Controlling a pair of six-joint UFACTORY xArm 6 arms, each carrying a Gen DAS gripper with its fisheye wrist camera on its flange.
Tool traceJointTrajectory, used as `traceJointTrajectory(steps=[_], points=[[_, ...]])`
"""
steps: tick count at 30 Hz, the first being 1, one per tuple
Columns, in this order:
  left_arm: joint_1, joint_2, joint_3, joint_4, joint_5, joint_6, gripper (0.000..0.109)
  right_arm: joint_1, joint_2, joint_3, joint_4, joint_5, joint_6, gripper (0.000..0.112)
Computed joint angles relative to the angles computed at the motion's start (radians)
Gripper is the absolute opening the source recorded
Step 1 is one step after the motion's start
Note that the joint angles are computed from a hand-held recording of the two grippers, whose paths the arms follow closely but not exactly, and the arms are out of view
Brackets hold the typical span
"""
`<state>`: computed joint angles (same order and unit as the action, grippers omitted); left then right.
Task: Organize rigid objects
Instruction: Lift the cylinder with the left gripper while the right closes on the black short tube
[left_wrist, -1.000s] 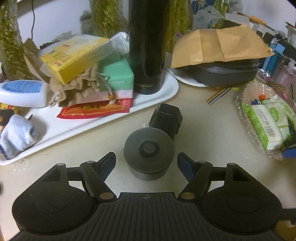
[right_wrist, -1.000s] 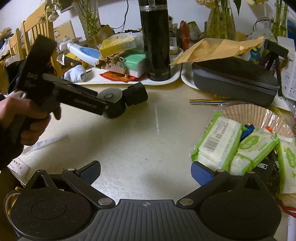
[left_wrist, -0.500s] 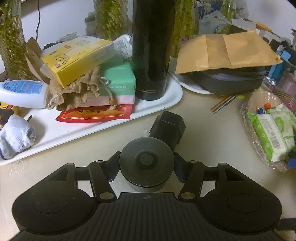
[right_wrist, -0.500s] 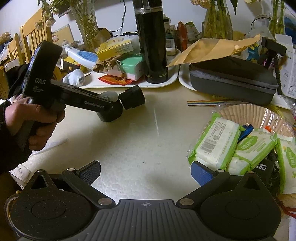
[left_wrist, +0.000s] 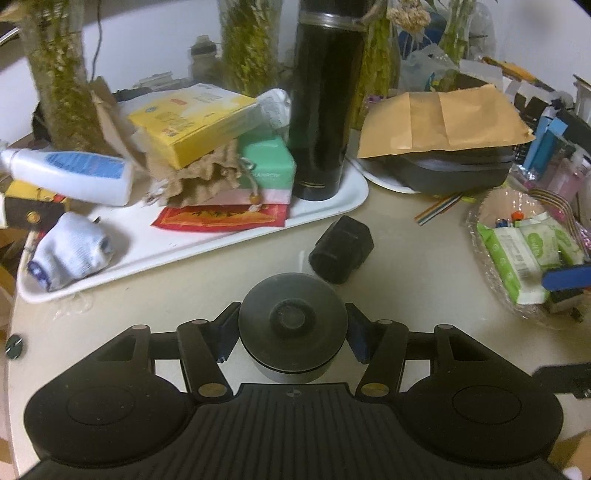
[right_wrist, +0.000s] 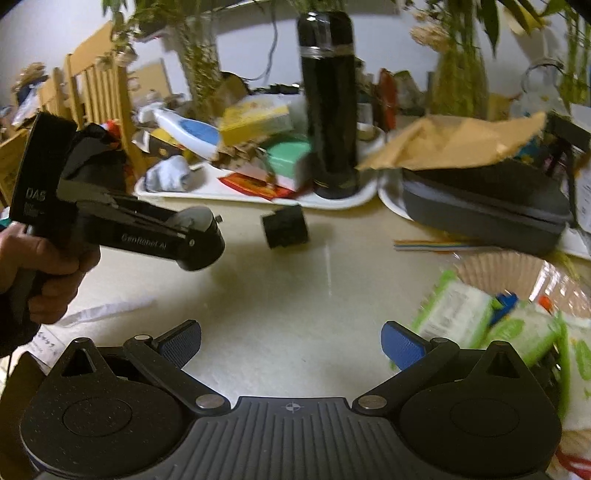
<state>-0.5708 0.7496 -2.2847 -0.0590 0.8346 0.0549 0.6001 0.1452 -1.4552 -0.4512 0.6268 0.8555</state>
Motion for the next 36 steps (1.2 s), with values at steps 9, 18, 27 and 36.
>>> traceJointTrajectory(steps=[9,18,27,36], points=[[0.018,-0.208,0.290,0.067,-0.079,-0.108,0.057,0.003,0.077,-0.090,0.022,-0.029,-0.091,0.103],[0.014,-0.392,0.529,0.129,-0.196,-0.199,0.057,-0.004,0.149,-0.155,0.060,-0.056,-0.198,0.103],[0.030,-0.442,0.642,0.287,-0.291,-0.349,0.057,-0.037,0.280,-0.280,0.052,-0.050,-0.309,0.103],[0.054,-0.448,0.664,0.288,-0.299,-0.355,0.057,-0.077,0.412,-0.405,0.034,-0.095,-0.313,0.095]])
